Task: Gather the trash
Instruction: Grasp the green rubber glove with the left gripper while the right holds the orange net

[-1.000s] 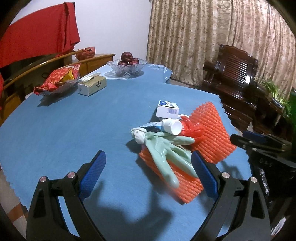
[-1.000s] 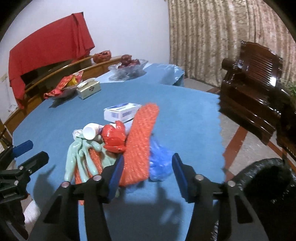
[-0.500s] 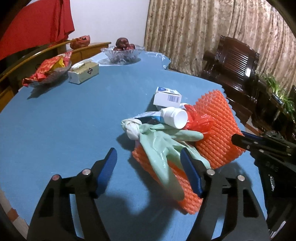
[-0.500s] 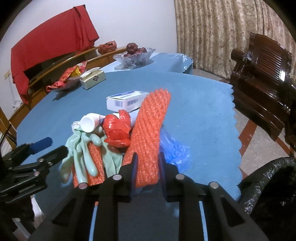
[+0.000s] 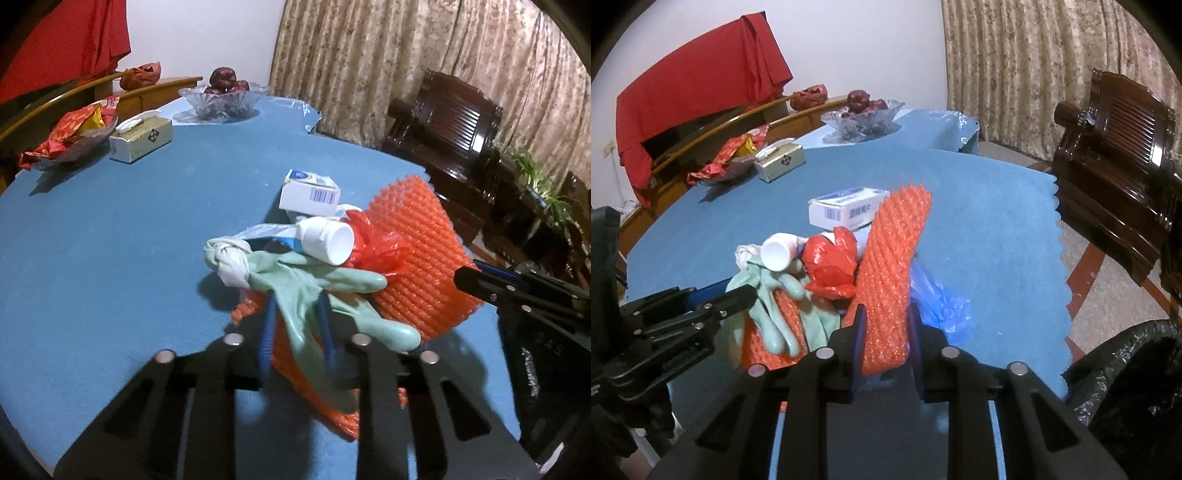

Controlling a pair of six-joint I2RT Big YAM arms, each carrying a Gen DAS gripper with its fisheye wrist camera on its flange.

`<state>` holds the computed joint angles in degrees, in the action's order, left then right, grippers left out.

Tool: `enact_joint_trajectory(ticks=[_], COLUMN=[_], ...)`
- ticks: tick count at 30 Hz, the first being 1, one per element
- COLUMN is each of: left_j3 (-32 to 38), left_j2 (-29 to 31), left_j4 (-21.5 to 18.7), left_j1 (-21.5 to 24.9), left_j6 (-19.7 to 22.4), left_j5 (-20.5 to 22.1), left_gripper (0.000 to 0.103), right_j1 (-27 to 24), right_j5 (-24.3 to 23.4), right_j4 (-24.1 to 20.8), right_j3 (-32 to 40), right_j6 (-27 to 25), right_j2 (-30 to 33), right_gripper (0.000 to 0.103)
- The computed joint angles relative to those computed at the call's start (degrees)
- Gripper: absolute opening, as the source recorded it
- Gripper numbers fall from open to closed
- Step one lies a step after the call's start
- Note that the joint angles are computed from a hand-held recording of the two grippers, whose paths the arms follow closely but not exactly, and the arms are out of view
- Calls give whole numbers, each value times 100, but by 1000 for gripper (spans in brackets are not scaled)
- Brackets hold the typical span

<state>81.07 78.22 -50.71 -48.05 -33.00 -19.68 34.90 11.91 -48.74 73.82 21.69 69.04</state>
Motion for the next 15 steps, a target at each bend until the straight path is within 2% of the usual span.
enact_joint_trajectory(ticks=[1,3,8,11,13,14,15], left_j3=[-3,-13,-40,-62,-78,-78,-83], left_j2=[-31,-118,-337,-358,-325,-294,-281], left_j4=[-6,-39,-59,-120,-144,-154,-163], left_j1=[-1,-6,-4,4,-13,-18,-18], left_j6=[-15,-44,-14,-112,-141,-182,-220], left_j5=[-5,-63,-187,-39,-35,28,73], left_gripper=[15,6,2,2,6,11,26], right_j1=[3,8,74,106,107,103,97], right_j5=[-19,-86,-92,-56,-49,-63,-77], right_j4=[18,32,34,-2,-72,-97,-102], right_j3=[5,35,70,50,43,38,14], right_j6=[-9,-27,-58,13,55,77,76], right_j2=[-29,-59,-141,-134,-105,-92,-98], right_gripper=[16,15,14,14,14,14,17])
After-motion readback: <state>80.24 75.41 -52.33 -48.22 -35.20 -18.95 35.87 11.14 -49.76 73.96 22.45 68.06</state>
